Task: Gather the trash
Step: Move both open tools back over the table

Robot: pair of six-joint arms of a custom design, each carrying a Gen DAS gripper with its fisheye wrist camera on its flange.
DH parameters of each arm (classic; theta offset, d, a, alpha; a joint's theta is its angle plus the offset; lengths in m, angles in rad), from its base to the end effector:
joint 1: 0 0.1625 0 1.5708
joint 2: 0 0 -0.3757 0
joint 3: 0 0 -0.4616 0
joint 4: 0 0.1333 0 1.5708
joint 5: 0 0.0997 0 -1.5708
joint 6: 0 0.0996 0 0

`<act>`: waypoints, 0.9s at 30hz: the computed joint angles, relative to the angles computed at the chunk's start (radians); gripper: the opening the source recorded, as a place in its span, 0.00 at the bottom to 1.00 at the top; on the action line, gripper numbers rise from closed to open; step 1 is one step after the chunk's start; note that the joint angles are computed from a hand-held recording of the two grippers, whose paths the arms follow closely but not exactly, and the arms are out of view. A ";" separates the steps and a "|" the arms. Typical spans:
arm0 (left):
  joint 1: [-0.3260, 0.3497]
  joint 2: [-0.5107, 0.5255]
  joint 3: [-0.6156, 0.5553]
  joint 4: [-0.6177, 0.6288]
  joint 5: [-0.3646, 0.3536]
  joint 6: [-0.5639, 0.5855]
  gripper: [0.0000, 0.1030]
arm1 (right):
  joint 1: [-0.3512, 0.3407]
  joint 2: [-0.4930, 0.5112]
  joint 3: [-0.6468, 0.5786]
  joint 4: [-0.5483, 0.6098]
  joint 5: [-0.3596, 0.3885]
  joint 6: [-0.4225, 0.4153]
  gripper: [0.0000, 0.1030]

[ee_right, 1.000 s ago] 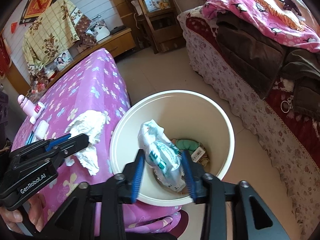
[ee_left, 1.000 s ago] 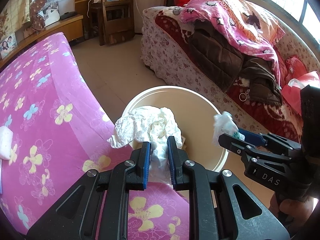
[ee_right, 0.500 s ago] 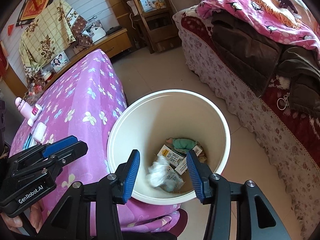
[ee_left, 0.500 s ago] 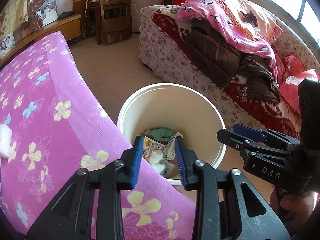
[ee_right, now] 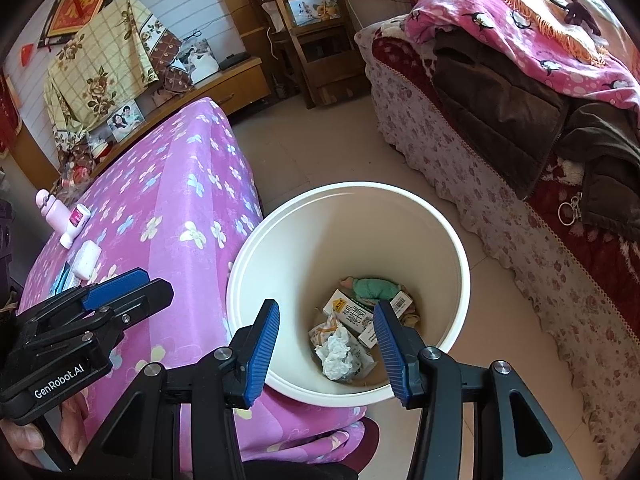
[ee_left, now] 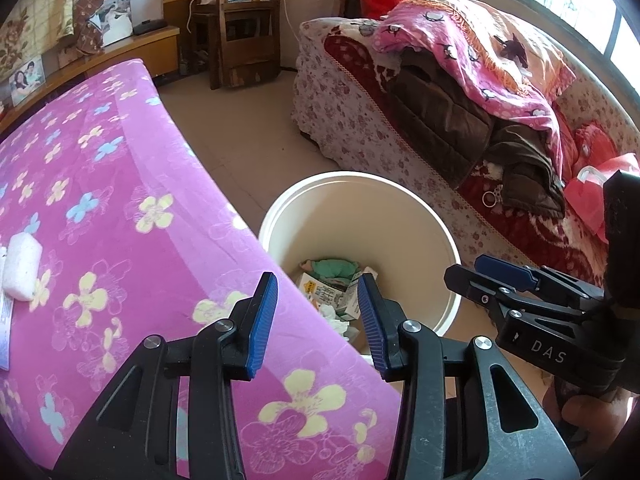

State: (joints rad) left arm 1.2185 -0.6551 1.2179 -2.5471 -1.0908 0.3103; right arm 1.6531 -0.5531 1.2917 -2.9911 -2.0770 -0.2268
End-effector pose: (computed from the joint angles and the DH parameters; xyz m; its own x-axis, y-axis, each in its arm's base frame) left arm -0.1130 -0.8269 0.1043 -0.7572 0.3880 -0.5254 0.5746 0.7782 -0.2535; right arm 0.1499 -0.7836 0.0443 -0.8594 0.0526 0.5085 -0.2638 0.8064 -0.5293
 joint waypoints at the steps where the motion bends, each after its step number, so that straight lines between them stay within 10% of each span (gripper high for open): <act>1: 0.001 -0.004 0.002 -0.001 0.002 -0.003 0.39 | 0.001 0.001 -0.001 0.001 0.001 0.000 0.46; 27: 0.042 -0.187 0.177 -0.111 0.120 -0.037 0.39 | 0.084 0.087 -0.076 0.062 0.024 -0.022 0.47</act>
State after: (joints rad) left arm 1.2604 -0.8425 1.3946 -2.6581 -0.9711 0.2736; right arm 1.7369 -0.4658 1.2152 -2.9293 -2.0532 -0.2492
